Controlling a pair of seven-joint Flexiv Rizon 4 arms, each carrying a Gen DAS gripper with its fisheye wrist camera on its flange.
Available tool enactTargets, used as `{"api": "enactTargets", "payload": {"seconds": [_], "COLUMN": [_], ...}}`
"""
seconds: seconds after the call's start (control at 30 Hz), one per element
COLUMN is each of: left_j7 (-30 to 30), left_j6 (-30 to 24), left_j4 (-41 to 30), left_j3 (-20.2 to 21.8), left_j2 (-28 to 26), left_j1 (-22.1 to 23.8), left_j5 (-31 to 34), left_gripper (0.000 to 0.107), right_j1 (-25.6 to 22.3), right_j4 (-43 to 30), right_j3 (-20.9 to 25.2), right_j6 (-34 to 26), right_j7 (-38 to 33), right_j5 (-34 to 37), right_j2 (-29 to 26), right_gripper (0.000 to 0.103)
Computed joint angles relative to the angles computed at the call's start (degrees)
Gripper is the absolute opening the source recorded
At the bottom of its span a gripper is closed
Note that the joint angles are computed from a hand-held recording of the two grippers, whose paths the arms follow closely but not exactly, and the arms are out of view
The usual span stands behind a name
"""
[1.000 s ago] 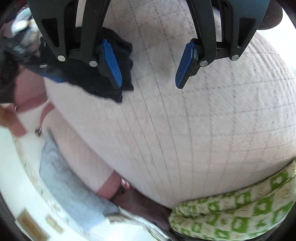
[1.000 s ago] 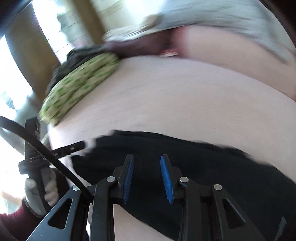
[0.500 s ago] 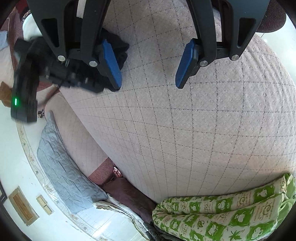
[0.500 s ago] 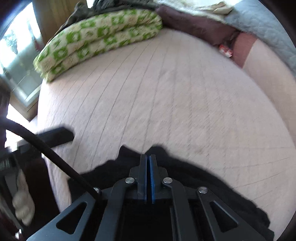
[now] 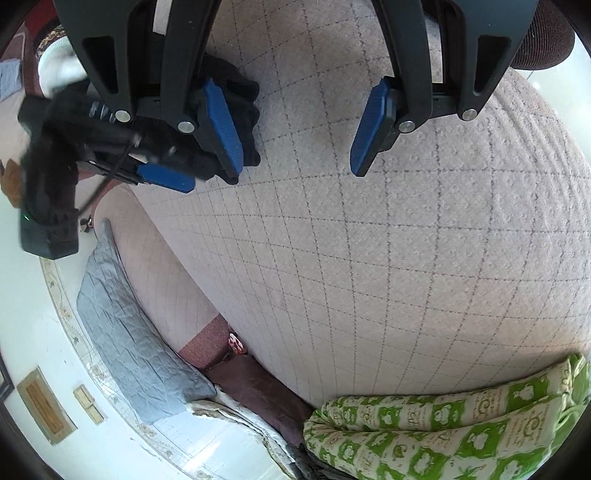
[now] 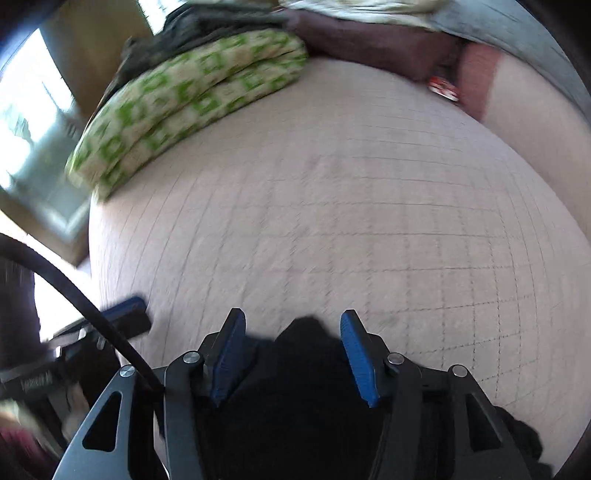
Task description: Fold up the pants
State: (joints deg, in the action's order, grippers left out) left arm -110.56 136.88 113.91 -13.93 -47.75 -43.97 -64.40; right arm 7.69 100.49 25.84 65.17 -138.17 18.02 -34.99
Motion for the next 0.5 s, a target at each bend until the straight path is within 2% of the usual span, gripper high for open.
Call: {"api": "enactTargets", "payload": {"seconds": [0.07, 0.13, 0.17, 0.2, 0.33, 0.4, 0.5], "left_j7": [1.54, 0.77, -0.11, -1.33, -4.76, -4.21, -0.87], "left_j6": [0.12, 0.67, 0.92, 1.20, 1.88, 1.17, 0.45], "left_j4": [-0.55, -0.14, 0.27, 0.79, 2.01, 1.70, 0.35], "left_j3": [0.14, -0.17, -0.33, -0.45, -0.31, -0.08, 0.31], "left_j2": [-0.07, -0.04, 0.00, 0.06, 0.09, 0.09, -0.01], "left_j1": [-0.60, -0.36, -0.12, 0.20, 0.86, 0.72, -0.40], "left_j5": [-1.42, -1.21, -0.79, -0.07, 2.15, 1.94, -0.70], "left_gripper": [0.060, 0.060, 0.060, 0.060, 0.060, 0.060, 0.060], "right_j1": [1.21, 4.70, 8.23, 10.15, 9.25, 7.30, 6.51], "right_j4": [2.68, 5.38, 7.50, 8.45, 8.87, 6.82, 3.93], "right_j3": [-0.19, -3.00, -6.44, -8.56, -7.33, -5.56, -5.24], "right_j6": [2.83, 6.69, 9.65, 10.21, 13.61, 12.65, 11.62], "right_j7": [-2.21, -0.90, 1.53, 3.28, 7.15, 9.16, 13.40], "right_j5": [-1.46, -5.04, -8.80, -11.10, -12.66, -12.63, -13.83], "right_j2": [0.57, 0.42, 0.30, 0.32, 0.31, -0.35, -2.21], "right_gripper": [0.053, 0.053, 0.040, 0.016, 0.012, 0.012, 0.012]}}
